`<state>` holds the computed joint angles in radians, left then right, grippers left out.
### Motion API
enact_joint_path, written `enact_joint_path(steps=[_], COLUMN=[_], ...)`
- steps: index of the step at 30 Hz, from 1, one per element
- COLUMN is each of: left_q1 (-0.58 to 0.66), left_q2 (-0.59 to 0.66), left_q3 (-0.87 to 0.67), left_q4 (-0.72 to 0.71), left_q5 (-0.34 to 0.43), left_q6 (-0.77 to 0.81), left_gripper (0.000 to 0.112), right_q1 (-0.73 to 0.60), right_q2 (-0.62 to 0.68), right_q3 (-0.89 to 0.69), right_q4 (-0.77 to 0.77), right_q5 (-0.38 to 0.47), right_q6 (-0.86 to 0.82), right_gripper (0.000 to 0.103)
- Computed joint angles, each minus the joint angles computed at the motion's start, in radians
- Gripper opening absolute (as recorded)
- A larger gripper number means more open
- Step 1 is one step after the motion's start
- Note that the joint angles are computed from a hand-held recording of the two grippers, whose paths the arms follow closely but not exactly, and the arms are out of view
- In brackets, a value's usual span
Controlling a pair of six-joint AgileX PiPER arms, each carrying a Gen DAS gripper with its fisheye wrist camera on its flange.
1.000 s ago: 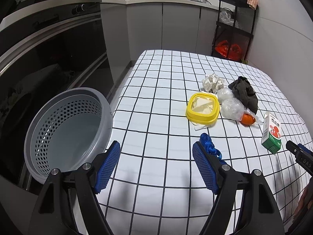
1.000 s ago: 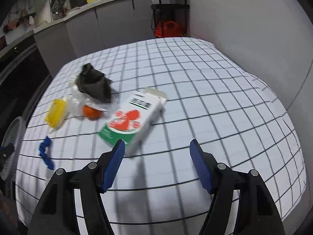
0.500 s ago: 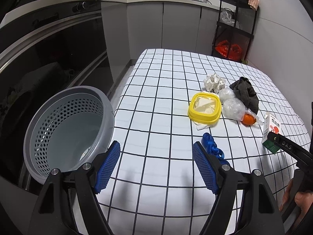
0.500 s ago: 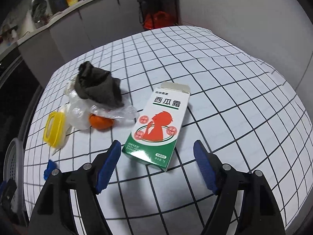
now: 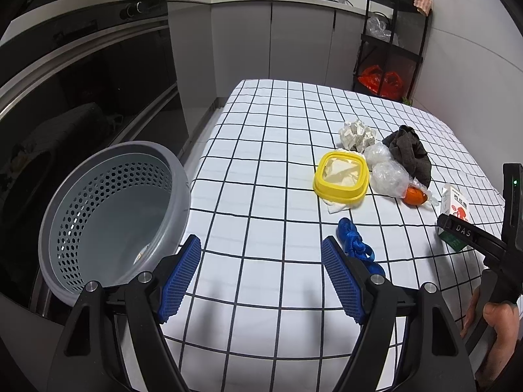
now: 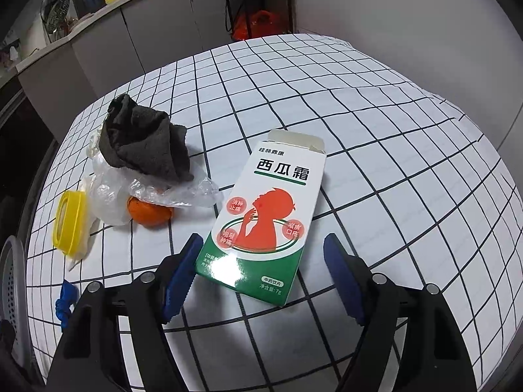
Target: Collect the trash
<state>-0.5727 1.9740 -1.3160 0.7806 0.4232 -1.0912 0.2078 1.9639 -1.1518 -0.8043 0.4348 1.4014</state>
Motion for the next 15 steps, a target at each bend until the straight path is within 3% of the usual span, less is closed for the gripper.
enact_joint_path(steps=[8,12,15], left_q1=[-0.032,-0.047,-0.059], left_q2=[0.029,0.071,0.109], left_q3=[-0.023,-0.074,-0.119], left_q4=[-0.014,-0.113,-0.201], left_q5=[-0.004,-0.001,0.006], left_q6=[0.016,0.109,0.186], left_gripper=[0.080,0.080,0.080], right_q1=[-0.043,-0.065,-0.061], right_q2=[-0.069,-0.122,-0.156], right_q3=[0.099,0.157,0.189], right_q4=[0.025,0.098,0.002], right_q5=[-0.120,-0.180,-0.197], right_q6=[-0.061,-0.139,-0.054], right_gripper=[0.057,0.057,0.056])
